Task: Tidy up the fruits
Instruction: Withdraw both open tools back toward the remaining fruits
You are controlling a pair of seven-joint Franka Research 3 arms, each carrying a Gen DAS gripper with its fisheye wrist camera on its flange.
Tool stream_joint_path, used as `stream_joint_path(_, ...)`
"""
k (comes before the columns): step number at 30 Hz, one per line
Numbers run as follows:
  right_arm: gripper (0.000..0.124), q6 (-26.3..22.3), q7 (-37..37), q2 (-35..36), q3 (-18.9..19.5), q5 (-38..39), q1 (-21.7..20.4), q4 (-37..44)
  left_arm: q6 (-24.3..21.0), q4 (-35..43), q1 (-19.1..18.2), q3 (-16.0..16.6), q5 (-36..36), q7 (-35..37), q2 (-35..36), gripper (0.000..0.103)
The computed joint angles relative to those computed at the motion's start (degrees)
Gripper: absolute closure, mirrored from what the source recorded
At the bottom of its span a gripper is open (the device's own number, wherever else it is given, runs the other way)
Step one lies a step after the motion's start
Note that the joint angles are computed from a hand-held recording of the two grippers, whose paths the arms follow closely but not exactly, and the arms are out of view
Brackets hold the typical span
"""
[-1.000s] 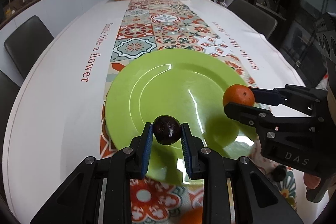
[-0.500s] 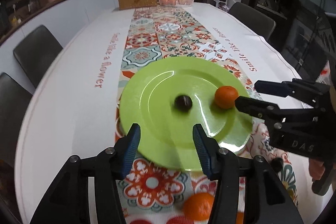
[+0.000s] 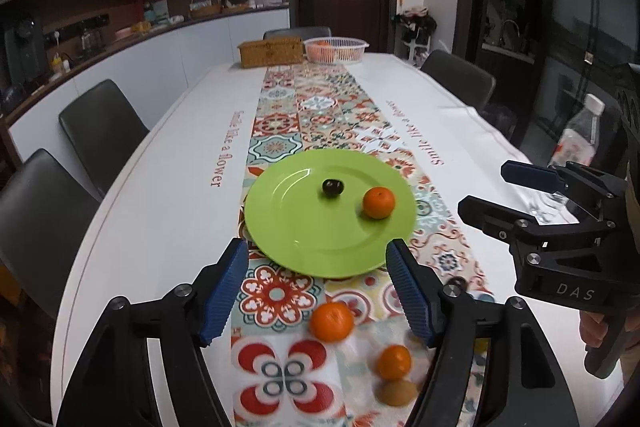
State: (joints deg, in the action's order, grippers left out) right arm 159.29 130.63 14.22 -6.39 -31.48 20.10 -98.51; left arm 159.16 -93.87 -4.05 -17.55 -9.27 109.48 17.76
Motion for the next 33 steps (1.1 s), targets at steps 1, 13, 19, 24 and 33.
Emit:
stream_joint_path(1, 0.053, 0.5, 1.8, -1.3, -0.7, -2.1, 0.8, -1.4, 0.6, -1.2, 0.3, -0.2, -0.4, 0.3, -1.0, 0.031)
stream_joint_path(13, 0.048, 1.0, 16.6, -12.2, 4.2, -21.4, -1.5, -12.5, 7.3, -15.9, -1.0, 0.6, -10.7, 8.9, -13.2, 0.017)
stream_joint_path(19, 0.048, 0.0, 20.7, -15.6, 8.4, -24.6, -4.8, -17.2, 13.5, -23.1, -4.6, 3.0, -16.1, 13.9, -17.6, 0.016)
stream_joint_path(24, 0.048, -1.3, 24.0, -17.7, 10.8, -27.9, -6.3, -20.6, 16.6, -27.2, -8.1, 5.4, -21.5, 19.1, -19.4, 0.016)
stream_joint_path(33, 0.048, -1.4, 26.5, -18.8, 12.5, -29.2, -7.5, -24.0, 15.2, -29.2, -10.8, 7.1, -31.4, 28.2, -19.2, 0.017)
